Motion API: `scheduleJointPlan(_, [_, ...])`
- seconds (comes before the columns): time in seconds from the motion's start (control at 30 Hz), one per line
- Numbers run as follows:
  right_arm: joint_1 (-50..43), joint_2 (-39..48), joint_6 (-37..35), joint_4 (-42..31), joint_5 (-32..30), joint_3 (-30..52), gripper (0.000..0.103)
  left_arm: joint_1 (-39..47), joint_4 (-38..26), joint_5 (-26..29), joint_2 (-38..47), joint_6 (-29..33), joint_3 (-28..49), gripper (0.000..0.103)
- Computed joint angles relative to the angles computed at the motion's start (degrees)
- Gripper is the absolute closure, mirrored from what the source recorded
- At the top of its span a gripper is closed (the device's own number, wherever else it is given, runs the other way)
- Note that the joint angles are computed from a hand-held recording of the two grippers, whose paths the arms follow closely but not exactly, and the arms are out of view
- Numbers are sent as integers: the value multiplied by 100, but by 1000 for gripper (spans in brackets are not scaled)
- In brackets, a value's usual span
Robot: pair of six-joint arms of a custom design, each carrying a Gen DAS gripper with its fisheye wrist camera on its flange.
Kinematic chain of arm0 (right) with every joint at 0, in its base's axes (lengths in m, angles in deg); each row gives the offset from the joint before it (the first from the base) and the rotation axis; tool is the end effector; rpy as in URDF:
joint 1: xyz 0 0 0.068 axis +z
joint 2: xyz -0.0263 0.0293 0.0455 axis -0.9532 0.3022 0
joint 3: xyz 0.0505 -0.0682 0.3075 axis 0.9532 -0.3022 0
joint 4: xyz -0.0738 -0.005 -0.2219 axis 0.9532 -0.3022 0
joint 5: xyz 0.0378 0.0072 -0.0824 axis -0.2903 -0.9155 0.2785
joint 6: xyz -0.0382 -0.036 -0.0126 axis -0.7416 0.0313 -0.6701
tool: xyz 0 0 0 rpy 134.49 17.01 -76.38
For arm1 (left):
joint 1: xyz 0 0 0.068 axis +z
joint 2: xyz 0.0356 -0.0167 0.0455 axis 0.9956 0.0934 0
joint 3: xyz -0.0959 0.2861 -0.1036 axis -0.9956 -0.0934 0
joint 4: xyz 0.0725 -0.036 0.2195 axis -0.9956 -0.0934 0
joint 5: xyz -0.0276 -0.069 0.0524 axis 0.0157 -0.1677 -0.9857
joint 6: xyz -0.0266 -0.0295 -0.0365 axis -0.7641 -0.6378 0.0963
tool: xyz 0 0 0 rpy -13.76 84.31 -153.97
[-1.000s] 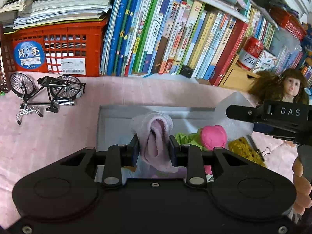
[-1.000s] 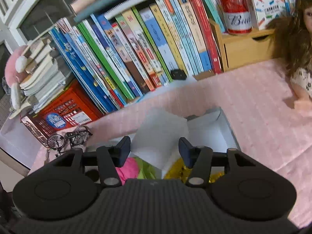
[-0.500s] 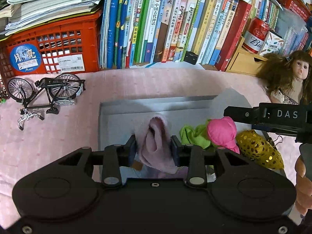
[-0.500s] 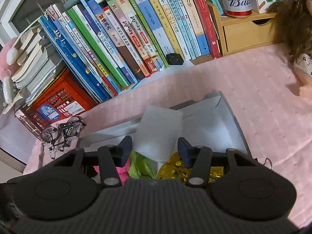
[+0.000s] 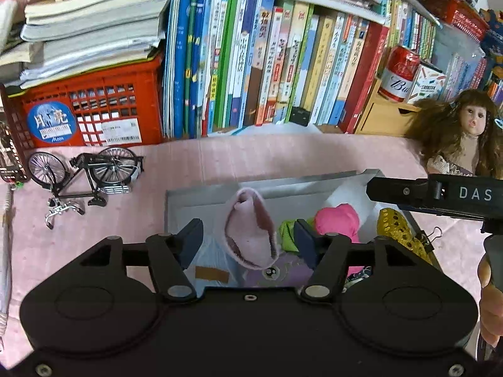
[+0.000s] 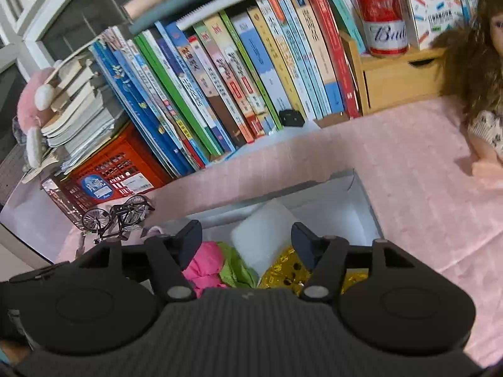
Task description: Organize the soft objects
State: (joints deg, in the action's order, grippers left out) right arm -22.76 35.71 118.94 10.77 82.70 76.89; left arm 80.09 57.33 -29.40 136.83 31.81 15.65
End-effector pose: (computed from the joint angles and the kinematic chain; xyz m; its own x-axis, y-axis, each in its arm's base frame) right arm 0.2394 0.2489 0.1242 -0.5138 0.5801 -0.6321 0.3970 0.8139 0.4242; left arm 0.3888 -0.0464 0.1540 -0.6225 0.3950 -0.6756 0.6090 0.7867 -0.1012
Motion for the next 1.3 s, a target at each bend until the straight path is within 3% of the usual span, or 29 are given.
scheduleJointPlan(0.4, [722,-412,-241,-847,883,192,23,182,332,297,-710,235,-763,30])
scheduleJointPlan(0.7, [1552,-621,-18,-1896,1901,529,16,521,528,955,-1564,529,-1601,23])
scheduleJointPlan(0.97, [2340,-485,933,-3602,2707,1196,11,1025,382,1650,-2266,1025,-2261,20])
scheduleJointPlan(1.3, [3167,220,2979,-6348,3167,2314,4,1827,-66,2434,-2750,1836,-2829,17])
